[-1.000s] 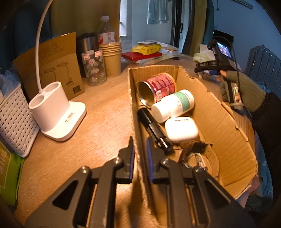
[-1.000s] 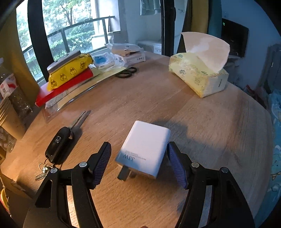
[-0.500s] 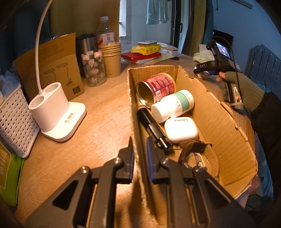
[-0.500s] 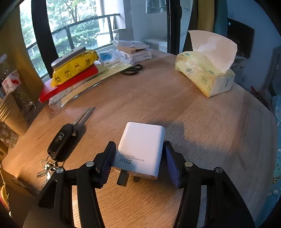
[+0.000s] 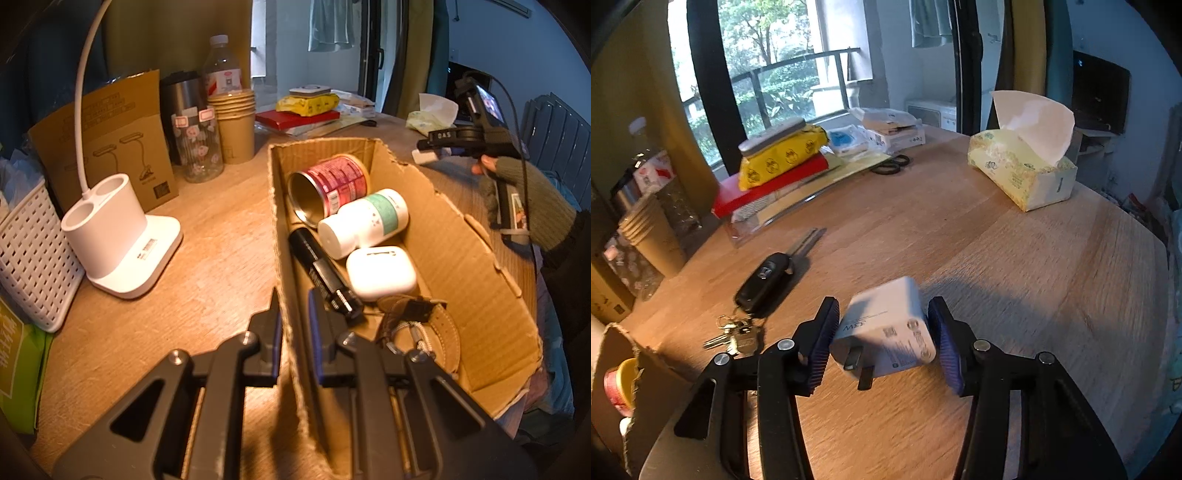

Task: Organize rigid objects
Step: 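Close the right tool around the white charger and lift it, then carry the charger over the box with the right tool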

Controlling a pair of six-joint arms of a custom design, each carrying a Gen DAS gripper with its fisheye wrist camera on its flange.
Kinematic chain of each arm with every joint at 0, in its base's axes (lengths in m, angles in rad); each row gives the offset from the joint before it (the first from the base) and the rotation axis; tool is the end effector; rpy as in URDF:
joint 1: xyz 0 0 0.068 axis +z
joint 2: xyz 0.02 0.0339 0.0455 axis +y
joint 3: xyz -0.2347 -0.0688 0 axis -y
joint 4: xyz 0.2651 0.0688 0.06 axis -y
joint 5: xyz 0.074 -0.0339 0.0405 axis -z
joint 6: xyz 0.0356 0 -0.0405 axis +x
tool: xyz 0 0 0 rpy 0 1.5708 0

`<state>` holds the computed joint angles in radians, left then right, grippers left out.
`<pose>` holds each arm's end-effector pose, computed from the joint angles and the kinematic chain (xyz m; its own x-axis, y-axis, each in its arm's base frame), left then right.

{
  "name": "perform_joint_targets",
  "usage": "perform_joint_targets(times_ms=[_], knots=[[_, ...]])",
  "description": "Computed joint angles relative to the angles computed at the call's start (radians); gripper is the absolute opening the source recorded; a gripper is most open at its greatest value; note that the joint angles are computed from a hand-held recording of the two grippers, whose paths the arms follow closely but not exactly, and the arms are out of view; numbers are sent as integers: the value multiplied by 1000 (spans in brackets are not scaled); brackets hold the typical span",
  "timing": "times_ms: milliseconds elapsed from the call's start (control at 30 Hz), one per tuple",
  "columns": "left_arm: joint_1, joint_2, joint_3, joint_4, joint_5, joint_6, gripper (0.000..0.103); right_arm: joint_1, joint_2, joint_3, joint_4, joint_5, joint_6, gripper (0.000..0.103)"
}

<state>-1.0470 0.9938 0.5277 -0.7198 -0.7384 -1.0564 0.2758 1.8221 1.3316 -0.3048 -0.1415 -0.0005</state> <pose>0.1175 -0.1555 0.1517 -0.6756 -0.1177 -0.7279 -0.1507 0.9884 -0.0199 0.3998 0.1184 0.1909 -0.6869 -0.1949 -0.7001 -0.3649 0.9256 0.1004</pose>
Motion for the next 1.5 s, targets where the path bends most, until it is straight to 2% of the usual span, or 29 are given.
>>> perform_joint_targets(times_ms=[533, 767, 1133, 1500], knots=[[-2, -3, 2, -7, -1, -1, 14, 31, -205, -151, 2, -43, -59, 51], [-3, -3, 2, -9, -2, -3, 14, 77, -356, -220, -35, -84, -78, 51], [-4, 0, 3, -6, -3, -3, 14, 265, -652, -318, -135, -101, -105, 51], [-7, 1, 7, -13, -8, -7, 14, 442, -721, -424, -171, -95, -83, 51]])
